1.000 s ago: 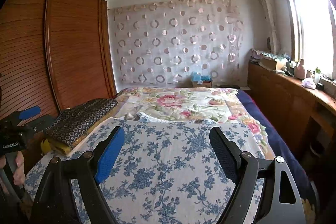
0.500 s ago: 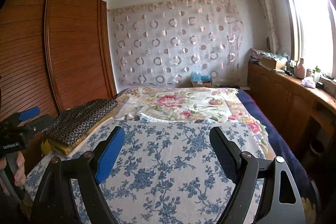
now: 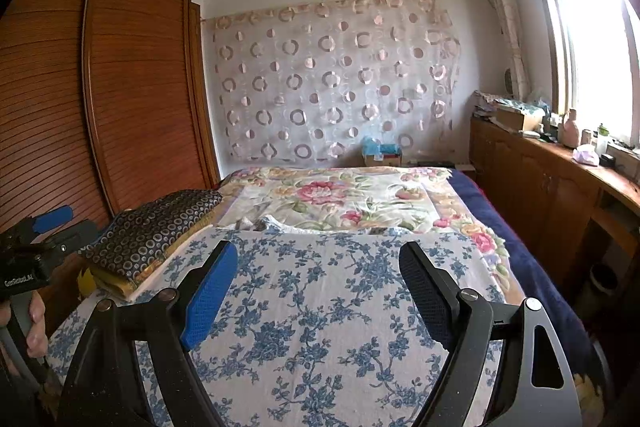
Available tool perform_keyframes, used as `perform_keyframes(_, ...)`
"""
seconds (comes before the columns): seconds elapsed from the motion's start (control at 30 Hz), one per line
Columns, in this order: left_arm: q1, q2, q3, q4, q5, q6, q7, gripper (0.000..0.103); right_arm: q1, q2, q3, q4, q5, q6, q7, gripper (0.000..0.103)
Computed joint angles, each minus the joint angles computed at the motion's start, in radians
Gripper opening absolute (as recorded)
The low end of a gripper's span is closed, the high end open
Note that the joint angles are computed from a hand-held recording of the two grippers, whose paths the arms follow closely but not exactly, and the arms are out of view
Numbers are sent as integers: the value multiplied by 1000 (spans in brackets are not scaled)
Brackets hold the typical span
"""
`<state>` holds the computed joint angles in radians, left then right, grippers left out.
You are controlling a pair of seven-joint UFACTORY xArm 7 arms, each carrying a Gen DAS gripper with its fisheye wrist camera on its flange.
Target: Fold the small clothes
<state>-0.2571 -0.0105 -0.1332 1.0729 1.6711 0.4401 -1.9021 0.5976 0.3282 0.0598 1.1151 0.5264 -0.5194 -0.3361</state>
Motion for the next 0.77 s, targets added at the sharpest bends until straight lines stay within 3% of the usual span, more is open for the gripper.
perform_keyframes(0.77, 3, 0, 2, 2, 13, -9, -12, 99, 2, 2, 1, -2, 5, -4, -2, 84)
